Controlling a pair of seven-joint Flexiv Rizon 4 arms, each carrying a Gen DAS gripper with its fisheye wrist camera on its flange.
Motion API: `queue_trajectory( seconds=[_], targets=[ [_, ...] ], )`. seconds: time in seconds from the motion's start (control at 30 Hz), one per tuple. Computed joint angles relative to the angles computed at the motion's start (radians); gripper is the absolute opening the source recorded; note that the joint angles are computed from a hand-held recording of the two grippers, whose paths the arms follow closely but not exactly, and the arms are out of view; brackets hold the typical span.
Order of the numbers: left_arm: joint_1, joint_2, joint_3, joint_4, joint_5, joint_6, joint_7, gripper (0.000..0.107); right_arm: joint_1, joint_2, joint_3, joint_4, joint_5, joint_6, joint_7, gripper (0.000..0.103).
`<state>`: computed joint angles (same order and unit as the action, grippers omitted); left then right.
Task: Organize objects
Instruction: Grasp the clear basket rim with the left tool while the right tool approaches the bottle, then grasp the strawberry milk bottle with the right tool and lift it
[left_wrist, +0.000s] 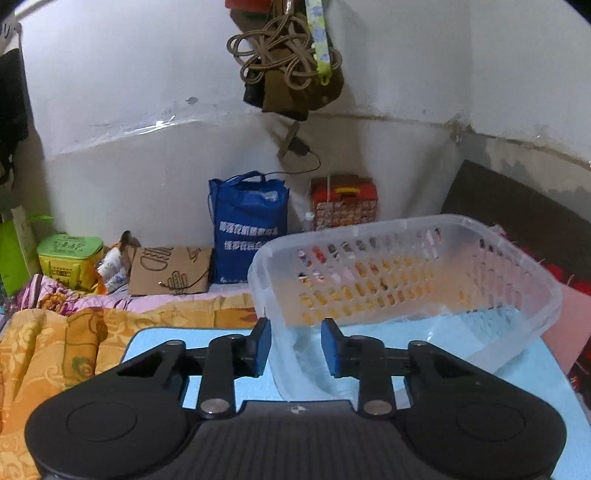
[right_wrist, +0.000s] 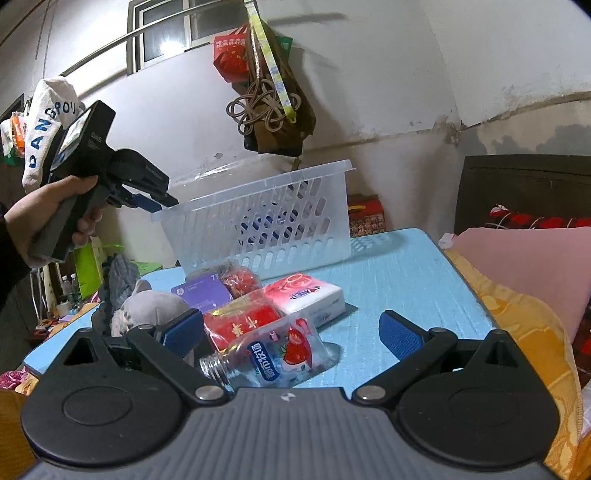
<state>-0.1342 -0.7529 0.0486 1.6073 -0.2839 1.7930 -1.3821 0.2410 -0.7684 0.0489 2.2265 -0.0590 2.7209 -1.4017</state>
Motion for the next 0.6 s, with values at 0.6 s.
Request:
queue_trajectory(
  seconds=[0.6],
  targets=[
    [-0.120,-0.083,0.182,-0.116,-0.027,-0.050,-0.062,0.016,0.031,0.028,-0.010,0.031,0.029,-0.045,-0.056,0.100]
  ],
)
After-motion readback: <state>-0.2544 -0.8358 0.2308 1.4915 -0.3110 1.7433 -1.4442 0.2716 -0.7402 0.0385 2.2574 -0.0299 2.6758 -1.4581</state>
